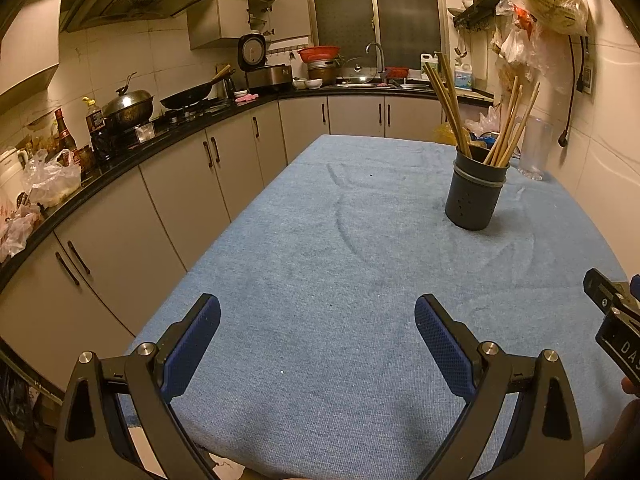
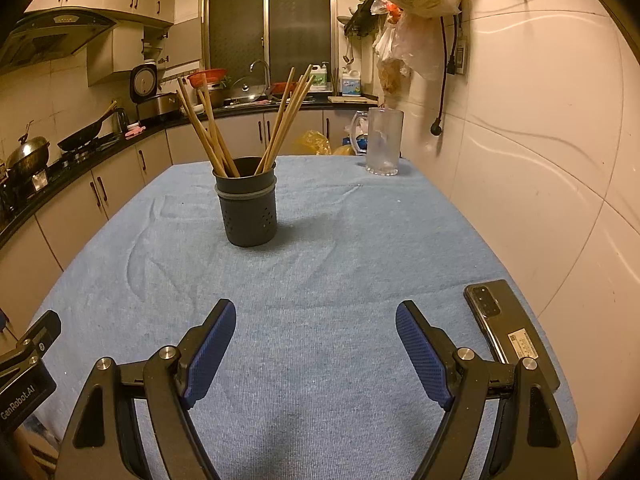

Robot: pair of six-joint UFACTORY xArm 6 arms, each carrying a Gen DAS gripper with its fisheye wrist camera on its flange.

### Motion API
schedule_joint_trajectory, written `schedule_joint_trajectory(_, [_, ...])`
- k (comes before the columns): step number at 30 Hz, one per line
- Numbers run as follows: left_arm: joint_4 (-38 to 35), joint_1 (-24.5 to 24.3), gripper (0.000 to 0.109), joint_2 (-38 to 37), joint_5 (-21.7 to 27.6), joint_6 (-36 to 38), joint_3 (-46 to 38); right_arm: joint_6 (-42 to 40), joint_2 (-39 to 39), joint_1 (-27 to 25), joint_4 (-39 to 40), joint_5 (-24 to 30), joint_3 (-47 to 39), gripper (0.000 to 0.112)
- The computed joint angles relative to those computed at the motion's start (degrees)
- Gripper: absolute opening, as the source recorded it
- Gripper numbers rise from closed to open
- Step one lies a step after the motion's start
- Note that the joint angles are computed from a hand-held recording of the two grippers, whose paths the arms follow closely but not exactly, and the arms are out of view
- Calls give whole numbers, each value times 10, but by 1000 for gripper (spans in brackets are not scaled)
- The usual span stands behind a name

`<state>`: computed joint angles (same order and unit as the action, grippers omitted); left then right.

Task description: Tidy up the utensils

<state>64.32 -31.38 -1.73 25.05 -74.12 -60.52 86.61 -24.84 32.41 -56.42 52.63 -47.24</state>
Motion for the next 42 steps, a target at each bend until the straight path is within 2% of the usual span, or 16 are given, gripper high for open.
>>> schedule_joint_trajectory(37, [-1, 1, 97, -3, 4, 9, 1, -11, 10, -6, 9, -12, 0, 86])
schedule_joint_trajectory(42, [7, 18, 97, -1, -7, 1, -7, -24, 7, -24, 24, -37, 7, 86])
